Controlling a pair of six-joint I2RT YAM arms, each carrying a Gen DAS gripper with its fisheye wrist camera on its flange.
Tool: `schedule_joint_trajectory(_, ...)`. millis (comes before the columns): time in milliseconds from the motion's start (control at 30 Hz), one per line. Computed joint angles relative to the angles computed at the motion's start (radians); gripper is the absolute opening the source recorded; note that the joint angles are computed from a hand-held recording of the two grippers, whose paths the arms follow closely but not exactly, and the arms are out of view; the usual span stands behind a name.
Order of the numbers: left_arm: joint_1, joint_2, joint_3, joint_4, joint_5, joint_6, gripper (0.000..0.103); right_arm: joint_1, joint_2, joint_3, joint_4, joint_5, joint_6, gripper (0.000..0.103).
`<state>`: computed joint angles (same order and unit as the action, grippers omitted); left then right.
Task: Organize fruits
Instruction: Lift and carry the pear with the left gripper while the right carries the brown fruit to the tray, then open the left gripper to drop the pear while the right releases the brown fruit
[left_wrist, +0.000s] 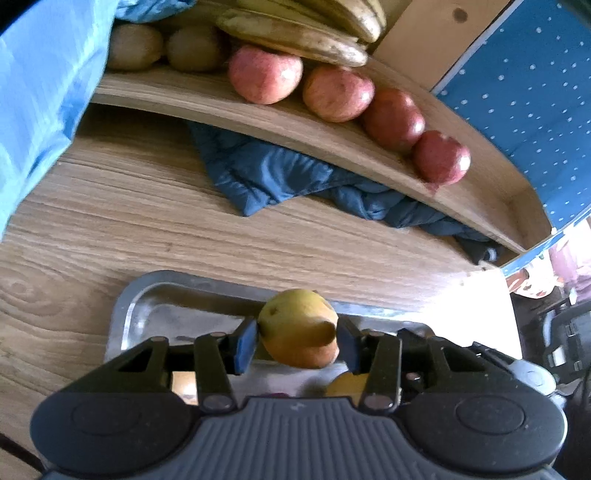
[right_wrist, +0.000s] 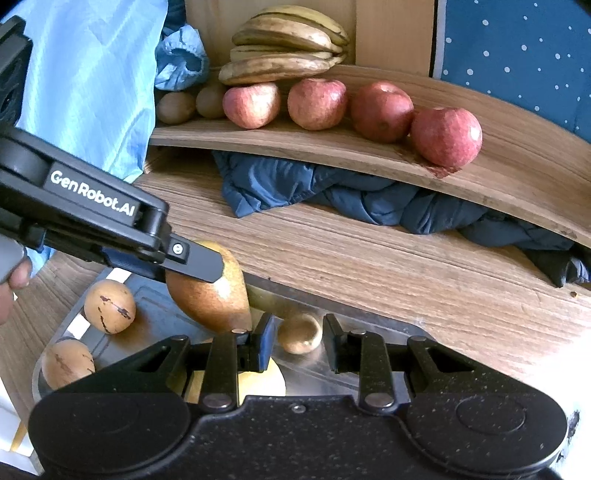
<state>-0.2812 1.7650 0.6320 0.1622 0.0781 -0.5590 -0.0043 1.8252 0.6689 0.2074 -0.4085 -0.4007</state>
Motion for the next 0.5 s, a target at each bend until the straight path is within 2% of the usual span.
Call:
schedule_joint_trajectory(333, 0.017, -0.031, -0.038, 0.0, -0.011, 0.011, 0.051, 0.004, -0.014, -0.009, 0.002, 0.012, 0.014, 0.031)
schedule_joint_trajectory(500, 0.009, -0.05, -0.049, -0.01, -0.045, 0.005, 0.057, 0.003, -0.032, -0.02, 0.006, 0.019, 0.022, 0.036)
